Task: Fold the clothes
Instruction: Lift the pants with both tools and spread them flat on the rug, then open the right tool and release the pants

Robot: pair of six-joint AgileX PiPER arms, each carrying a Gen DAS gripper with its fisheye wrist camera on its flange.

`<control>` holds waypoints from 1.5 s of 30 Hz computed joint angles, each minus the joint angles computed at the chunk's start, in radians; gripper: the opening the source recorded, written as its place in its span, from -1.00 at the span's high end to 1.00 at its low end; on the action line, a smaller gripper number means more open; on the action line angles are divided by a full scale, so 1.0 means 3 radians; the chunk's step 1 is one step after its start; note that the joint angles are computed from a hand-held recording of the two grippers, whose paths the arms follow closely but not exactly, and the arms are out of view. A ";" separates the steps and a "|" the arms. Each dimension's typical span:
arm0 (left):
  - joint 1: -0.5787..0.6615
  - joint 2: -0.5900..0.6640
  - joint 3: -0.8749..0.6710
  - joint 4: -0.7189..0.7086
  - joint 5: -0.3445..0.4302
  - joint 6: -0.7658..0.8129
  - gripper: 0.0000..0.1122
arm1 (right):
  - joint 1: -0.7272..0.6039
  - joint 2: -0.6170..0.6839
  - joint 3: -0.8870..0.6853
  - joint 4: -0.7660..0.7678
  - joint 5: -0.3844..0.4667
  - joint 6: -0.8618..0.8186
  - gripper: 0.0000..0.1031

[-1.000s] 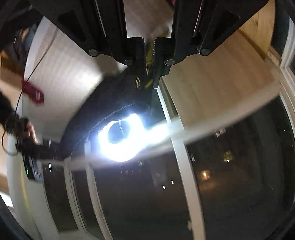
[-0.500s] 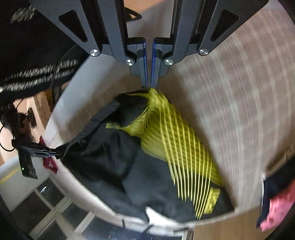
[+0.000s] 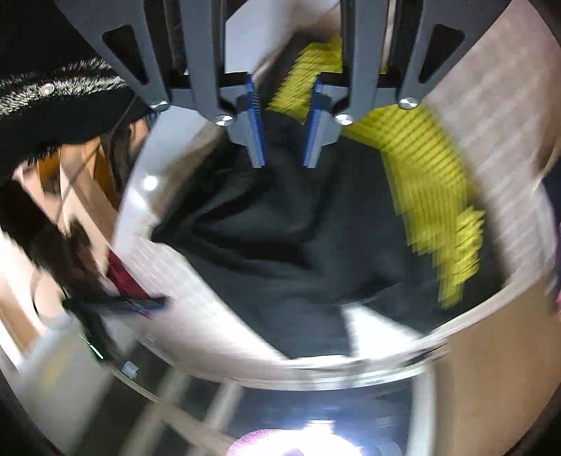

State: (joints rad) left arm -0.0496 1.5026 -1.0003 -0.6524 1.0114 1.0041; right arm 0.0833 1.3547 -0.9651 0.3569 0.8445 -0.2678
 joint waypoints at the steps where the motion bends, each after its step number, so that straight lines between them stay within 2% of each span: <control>1: -0.0177 -0.0028 0.0029 0.0038 -0.0044 -0.0022 0.56 | 0.0120 -0.0023 0.0077 0.0011 -0.0027 -0.0079 0.20; 4: -0.0549 -0.0130 0.0199 0.0249 -0.0247 -0.0180 0.56 | 0.0440 -0.0053 0.0339 -0.0005 -0.0190 -0.0142 0.20; 9: -0.0196 -0.0260 0.0610 0.0424 -0.0312 -0.0409 0.56 | 0.0609 0.0149 0.0560 -0.0021 -0.0392 -0.0104 0.22; 10: -0.0085 -0.0299 0.0707 0.0491 -0.0333 -0.0447 0.56 | 0.0638 0.0164 0.0604 -0.0032 -0.0472 -0.0082 0.44; 11: 0.0029 -0.0332 0.0799 0.0559 -0.0355 -0.0481 0.56 | 0.0666 0.0178 0.0646 -0.0042 -0.0545 -0.0058 0.80; 12: 0.0130 -0.0354 0.0859 0.0565 -0.0354 -0.0459 0.56 | 0.0675 0.0162 0.0662 -0.0039 -0.0536 -0.0030 0.88; 14: 0.0361 -0.0339 0.0930 0.0474 -0.0335 -0.0352 0.56 | 0.0730 0.0109 0.0686 -0.0135 -0.0504 0.0108 0.88; 17: 0.0584 -0.0286 0.0927 0.0300 -0.0252 -0.0174 0.56 | 0.0966 -0.0048 0.0678 -0.0623 -0.0475 0.0601 0.88; 22: 0.0362 -0.0322 0.0982 0.0410 -0.0480 -0.0079 0.56 | 0.1163 0.0010 0.0610 -0.1078 -0.0499 0.1089 0.88; 23: 0.0312 -0.0261 0.0981 0.0451 -0.0535 -0.0071 0.59 | 0.1194 -0.0013 0.0613 -0.1165 -0.0486 0.1187 0.90; 25: 0.0284 -0.0200 0.0944 0.0455 -0.0475 -0.0018 0.68 | 0.1193 -0.0168 0.0638 -0.1211 -0.0404 0.1300 0.90; 27: 0.0299 -0.0226 0.0888 0.0452 -0.0306 0.0054 0.99 | 0.1180 -0.0381 0.0708 -0.1254 -0.0302 0.1447 0.90; 28: 0.0311 -0.0267 0.0890 0.0470 -0.0262 0.0075 1.00 | 0.1166 -0.0470 0.0753 -0.1252 -0.0265 0.1499 0.90; 30: 0.0351 -0.0302 0.0908 0.0501 -0.0194 0.0105 1.00 | 0.1247 -0.0376 0.0834 -0.1270 -0.0305 0.1616 0.90; 32: 0.0426 -0.0275 0.0943 0.0496 -0.0158 0.0163 1.00 | 0.1340 -0.0216 0.0848 -0.1263 -0.0362 0.1662 0.87; 36: 0.0460 -0.0355 0.0850 0.0570 -0.0007 0.0063 1.00 | 0.1343 -0.0184 0.0658 -0.1182 -0.0189 0.1572 0.75; 39: 0.0367 -0.0535 0.0707 0.0629 0.0160 -0.0021 1.00 | 0.0996 -0.0476 0.0513 -0.0861 -0.0054 0.1082 0.56; 40: 0.0288 -0.0561 0.0625 0.0585 0.0214 -0.0096 1.00 | 0.0846 -0.0540 0.0432 -0.0861 -0.0039 0.0990 0.37; 41: 0.0207 -0.0581 0.0538 0.0541 0.0264 -0.0174 1.00 | 0.0683 -0.0576 0.0331 -0.0964 -0.0100 0.0976 0.21; 43: -0.0013 -0.0601 0.0385 0.0451 0.0295 -0.0319 0.96 | 0.0429 -0.0532 0.0200 -0.1119 -0.0269 0.0927 0.17; 45: -0.0291 -0.0605 0.0247 0.0373 0.0261 -0.0421 0.85 | 0.0093 -0.0362 0.0054 -0.1018 -0.0546 0.0617 0.17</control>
State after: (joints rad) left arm -0.1368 1.3211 -0.9263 -0.5405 1.0898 0.8778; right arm 0.1111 1.2461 -0.9489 0.0514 0.6806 -0.0828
